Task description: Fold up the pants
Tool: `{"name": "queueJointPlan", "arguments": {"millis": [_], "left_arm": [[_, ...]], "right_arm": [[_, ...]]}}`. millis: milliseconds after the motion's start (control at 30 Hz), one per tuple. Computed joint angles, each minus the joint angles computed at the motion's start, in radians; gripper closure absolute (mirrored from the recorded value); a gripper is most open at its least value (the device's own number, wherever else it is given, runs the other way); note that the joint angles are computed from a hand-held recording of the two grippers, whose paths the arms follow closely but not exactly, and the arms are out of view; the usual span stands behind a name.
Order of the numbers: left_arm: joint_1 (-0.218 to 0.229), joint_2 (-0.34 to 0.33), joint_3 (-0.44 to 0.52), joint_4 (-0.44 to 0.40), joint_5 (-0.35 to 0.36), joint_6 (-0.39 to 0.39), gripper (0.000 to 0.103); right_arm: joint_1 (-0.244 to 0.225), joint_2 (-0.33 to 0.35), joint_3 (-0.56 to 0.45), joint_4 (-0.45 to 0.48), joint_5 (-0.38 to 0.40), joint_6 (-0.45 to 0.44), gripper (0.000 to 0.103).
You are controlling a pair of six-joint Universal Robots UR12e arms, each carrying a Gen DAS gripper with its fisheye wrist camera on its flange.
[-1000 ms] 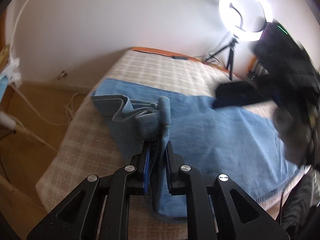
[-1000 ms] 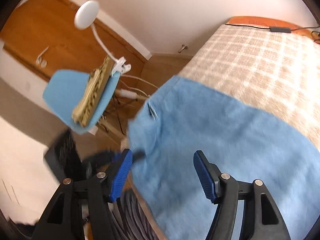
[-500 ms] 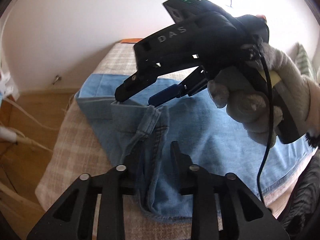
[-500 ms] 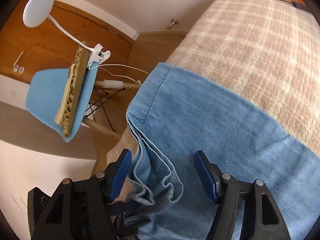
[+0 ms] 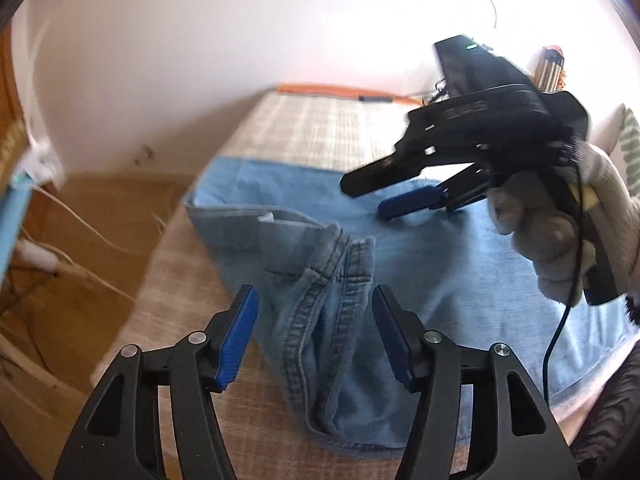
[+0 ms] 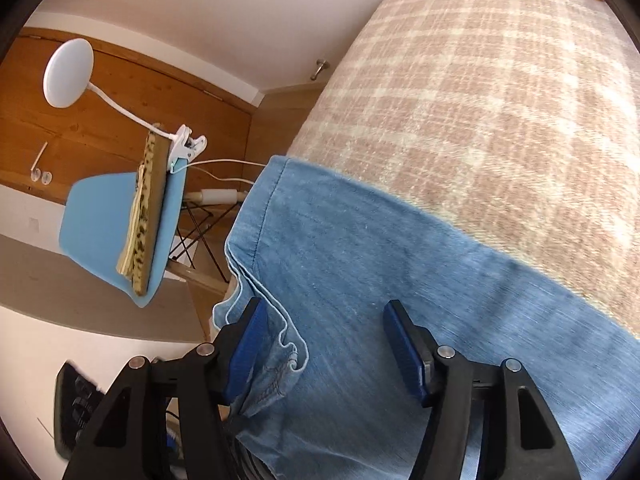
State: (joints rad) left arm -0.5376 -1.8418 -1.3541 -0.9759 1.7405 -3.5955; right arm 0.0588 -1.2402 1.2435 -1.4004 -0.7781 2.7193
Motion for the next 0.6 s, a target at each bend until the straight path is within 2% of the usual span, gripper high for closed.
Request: {"name": "queueJointPlan", "arguments": {"millis": [67,200,267,300,333,400,467,600], "left_arm": [[0.009,-0.026,0.037,-0.049,-0.028,0.028,0.044],[-0.016,-0.086,0.116,-0.115,0.002,0.128,0.044],[-0.034,-0.120,0.159,-0.177,0.073,0.144,0.045],[-0.037,-0.131,0.165,-0.188,0.094,0.150,0.046],[-0.038,-0.137,0.168,-0.188,0.104,0.147,0.057],[-0.032,-0.133,0.152,-0.151,0.100,0.138,0.069],[-0.015,-0.113,0.119,-0.098,0.048,0.116,0.090],[0.015,-0.044,0.023,0.055,-0.031,0.041,0.092]], "right_arm": [[-0.006,-0.004,0.007,-0.002,0.008,0.002,0.038],[-0.020,-0.012,0.020,-0.003,0.020,-0.006,0.038],[-0.025,-0.015,0.026,-0.006,0.028,-0.002,0.038],[-0.028,-0.016,0.029,-0.008,0.031,0.000,0.038],[-0.031,-0.018,0.031,-0.009,0.035,-0.001,0.038],[-0.035,-0.019,0.032,-0.007,0.045,-0.003,0.038],[-0.039,-0.021,0.031,-0.007,0.049,-0.008,0.038],[-0.040,-0.014,0.014,0.021,0.066,-0.027,0.036]]}}
